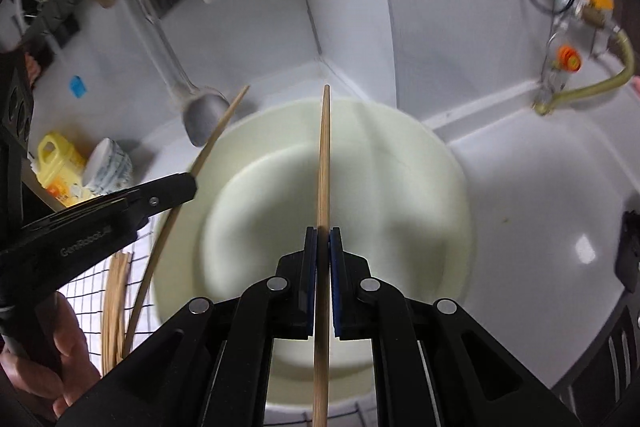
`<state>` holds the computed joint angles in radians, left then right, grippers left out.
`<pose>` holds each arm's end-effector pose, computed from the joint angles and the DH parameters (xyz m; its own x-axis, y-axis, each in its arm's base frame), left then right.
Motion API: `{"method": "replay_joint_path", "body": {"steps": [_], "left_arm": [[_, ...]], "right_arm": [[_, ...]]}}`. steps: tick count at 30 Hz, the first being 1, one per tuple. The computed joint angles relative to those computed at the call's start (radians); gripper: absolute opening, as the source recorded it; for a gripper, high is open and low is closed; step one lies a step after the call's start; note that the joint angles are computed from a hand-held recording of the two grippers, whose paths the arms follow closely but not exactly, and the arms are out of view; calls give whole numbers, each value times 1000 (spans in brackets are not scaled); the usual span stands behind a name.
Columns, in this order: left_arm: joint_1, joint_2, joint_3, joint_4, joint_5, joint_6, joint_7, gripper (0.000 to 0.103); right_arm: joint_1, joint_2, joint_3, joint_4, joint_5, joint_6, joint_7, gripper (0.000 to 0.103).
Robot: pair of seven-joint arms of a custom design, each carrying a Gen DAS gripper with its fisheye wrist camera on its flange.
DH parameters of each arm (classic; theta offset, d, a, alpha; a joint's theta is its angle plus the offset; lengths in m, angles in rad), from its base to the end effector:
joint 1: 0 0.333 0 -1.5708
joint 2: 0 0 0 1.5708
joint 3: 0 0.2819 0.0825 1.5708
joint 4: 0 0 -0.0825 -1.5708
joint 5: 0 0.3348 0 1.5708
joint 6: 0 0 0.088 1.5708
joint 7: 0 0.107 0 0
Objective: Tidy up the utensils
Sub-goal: 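Lift both held chopsticks and carry them over the cream-white basin, then open both tools to drop the chopsticks into the basin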
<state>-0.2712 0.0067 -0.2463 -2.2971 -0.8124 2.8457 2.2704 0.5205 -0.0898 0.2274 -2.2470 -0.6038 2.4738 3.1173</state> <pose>0.4605 -0.2178 0.3931 -0.5260 -0.8201 0.2252 -0.7527 0.3256 -0.5722 0.3632 0.3412 0.4287 -0.3166 -0.9327 -0.1727 -0.7920 0.3601 -0.4931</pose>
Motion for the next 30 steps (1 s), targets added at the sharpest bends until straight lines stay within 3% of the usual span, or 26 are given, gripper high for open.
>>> {"method": "replay_joint_path", "body": {"steps": [2,10,25,27,29,30], "left_arm": [[-10,55,-7,27,69,34,-78,7],[-16,178,-7,95,297,48,-279,7],[-36,235,22,132,567,1,-512,9],[-26,225,16,124,573,3,-514,17],[-19,207,13,108,577,14,-517,37],[-16,194,13,95,579,28,-518,52]], "right_arm": [[-8,13,-14,-19,20,47,-24,6],[-38,64,-49,-56,92,161,-120,6],[-45,103,-61,-42,194,145,-223,9],[-41,92,-59,-36,160,115,-189,27],[-39,75,-55,-35,130,89,-163,31],[-37,66,-52,-35,121,76,-155,31]]}}
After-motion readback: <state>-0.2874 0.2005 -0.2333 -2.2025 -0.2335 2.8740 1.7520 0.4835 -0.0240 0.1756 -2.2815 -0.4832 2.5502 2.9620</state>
